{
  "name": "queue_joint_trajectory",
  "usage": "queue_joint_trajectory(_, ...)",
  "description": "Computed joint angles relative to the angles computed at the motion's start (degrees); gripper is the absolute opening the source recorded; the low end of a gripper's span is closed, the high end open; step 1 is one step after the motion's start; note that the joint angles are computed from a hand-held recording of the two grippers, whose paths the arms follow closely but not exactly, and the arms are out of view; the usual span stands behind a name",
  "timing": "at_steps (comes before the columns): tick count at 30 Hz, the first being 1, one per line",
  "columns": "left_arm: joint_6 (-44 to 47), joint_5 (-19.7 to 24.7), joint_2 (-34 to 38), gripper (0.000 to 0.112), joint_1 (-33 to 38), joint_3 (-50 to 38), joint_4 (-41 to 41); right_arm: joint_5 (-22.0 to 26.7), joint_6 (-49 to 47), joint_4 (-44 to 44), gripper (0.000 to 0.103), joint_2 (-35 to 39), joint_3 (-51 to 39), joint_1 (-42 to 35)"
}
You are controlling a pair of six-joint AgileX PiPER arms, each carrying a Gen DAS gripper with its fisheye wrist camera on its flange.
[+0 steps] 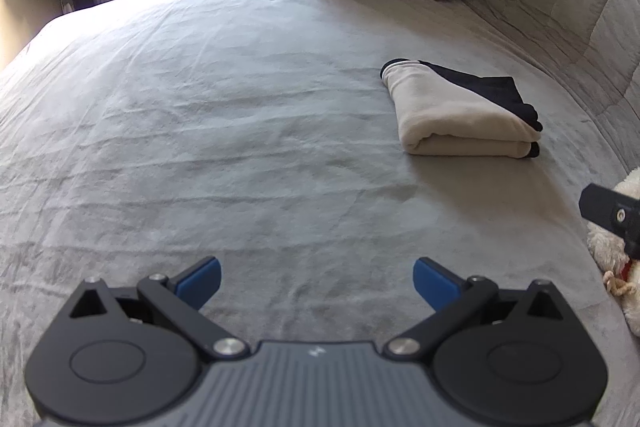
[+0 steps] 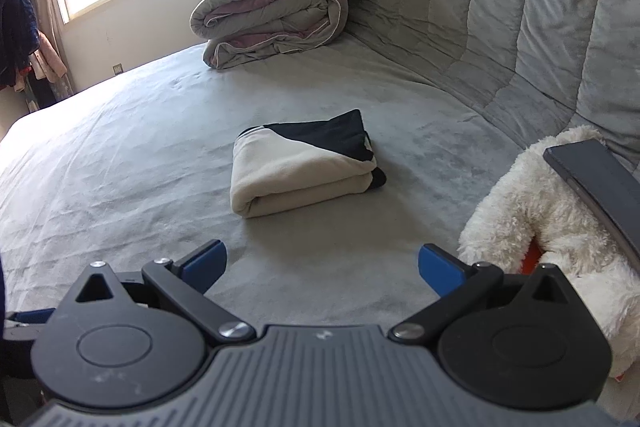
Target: Fold clothes
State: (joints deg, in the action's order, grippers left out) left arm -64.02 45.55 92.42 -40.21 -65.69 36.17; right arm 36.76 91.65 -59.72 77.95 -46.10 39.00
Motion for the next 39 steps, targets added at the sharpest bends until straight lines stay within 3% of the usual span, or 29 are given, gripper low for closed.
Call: queue_joint_trajectory(39, 0.5, 2.1, 1.1, 0.102, -1.3, -3.0, -1.1, -1.2, -1.7, 2.0, 0.103, -1.2, 0.7, -1.7)
